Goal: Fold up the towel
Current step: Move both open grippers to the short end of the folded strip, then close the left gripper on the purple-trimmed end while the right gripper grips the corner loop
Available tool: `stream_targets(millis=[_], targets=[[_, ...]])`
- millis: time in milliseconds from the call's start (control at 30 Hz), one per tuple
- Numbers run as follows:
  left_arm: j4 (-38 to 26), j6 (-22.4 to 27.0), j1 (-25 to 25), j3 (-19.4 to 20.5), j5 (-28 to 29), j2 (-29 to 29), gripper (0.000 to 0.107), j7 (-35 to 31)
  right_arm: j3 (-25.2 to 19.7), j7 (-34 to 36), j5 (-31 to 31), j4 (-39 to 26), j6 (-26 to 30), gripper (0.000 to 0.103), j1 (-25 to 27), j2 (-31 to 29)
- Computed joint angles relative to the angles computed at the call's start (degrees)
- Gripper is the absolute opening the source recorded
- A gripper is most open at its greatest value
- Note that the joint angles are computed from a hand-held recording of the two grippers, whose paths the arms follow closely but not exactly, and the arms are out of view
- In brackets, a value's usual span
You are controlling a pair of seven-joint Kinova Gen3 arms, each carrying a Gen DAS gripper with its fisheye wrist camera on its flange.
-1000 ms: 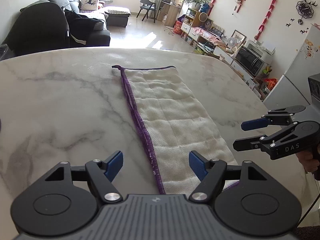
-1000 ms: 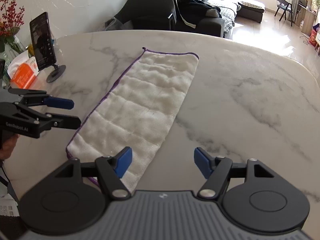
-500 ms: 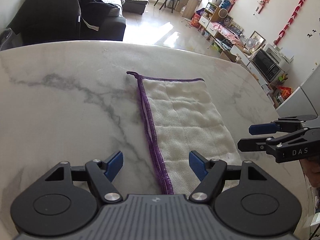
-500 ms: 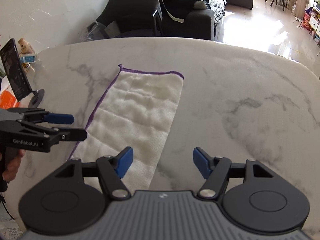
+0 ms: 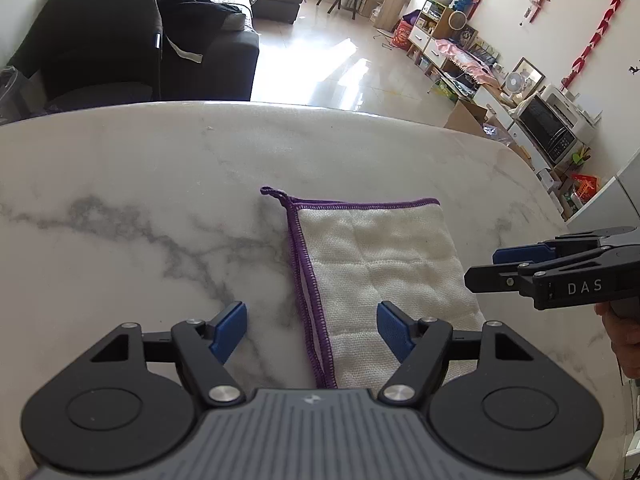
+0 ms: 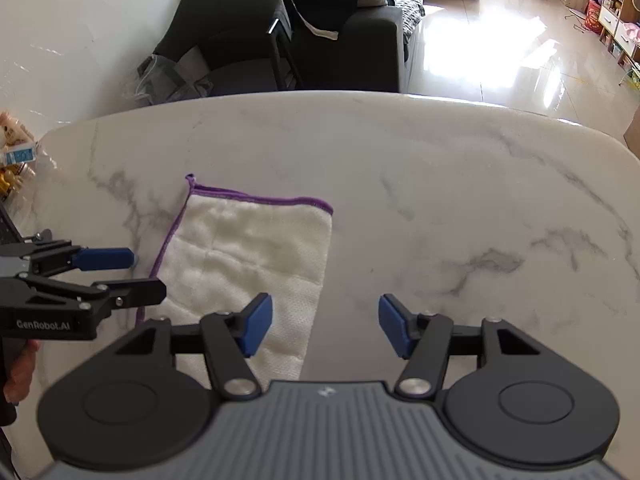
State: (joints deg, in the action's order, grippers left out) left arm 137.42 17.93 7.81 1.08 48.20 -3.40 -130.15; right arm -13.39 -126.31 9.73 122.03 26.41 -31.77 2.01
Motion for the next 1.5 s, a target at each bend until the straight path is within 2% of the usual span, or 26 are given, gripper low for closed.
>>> stream_targets(millis=[133, 367, 600, 700, 800, 967, 1033, 1133, 1300, 1500], targets=[[-3.06, 1.0, -1.04, 0.54, -2.77, 2.39, 0.061, 3.01, 0.91, -0.04, -0.94, -2.15, 0.28, 0.047, 0.71, 1.83], [-7.51, 4.25, -5.22, 1.86, -1.0, 6.14, 0.055, 2.22, 2.3, 0.3, -1.93, -5.75, 1.11, 0.042, 1.09, 4.41], [-11.04, 6.66, -7.89, 3.67, -1.01, 9.18, 0.044, 1.82, 2.83, 1.72, -3.07, -8.9, 2.41, 0.041, 0.73, 6.98], [-11.65, 7.78, -9.49, 4.4, 1.42, 10.2, 0.044, -1.3, 3.04, 2.21, -3.36, -9.36, 2.47, 0.04, 0.49, 7.69], [-11.82, 10.31, -11.94, 4.61, 6.19, 11.34, 0.041, -6.87, 3.24, 2.72, -3.63, -9.67, 2.49, 0.038, 0.34, 8.3], [-11.06, 10.75, -13.03, 4.0, 9.6, 11.78, 0.025, -10.72, 3.73, 2.87, -3.55, -9.48, 1.7, 0.032, -0.02, 8.77], [-10.52, 9.81, -12.97, 3.86, 10.27, 11.69, 0.013, -11.46, 3.79, 2.83, -3.35, -9.36, 1.43, 0.021, -0.23, 8.84], [-9.38, 8.92, -13.32, 3.92, 13.23, 11.46, 0.008, -14.45, 3.39, 3.75, -4.24, -8.89, 0.25, 0.011, 0.08, 9.0], [-6.94, 8.29, -13.61, 3.29, 21.14, 11.01, 0.006, -20.9, 3.47, 3.69, -4.23, -6.9, -2.27, 0.007, -0.53, 7.71], [-4.37, 9.43, -13.05, 1.32, 27.71, 9.35, 0.006, -27.16, 2.56, 4.3, -5.33, -3.89, -4.99, 0.006, 0.03, 3.83]])
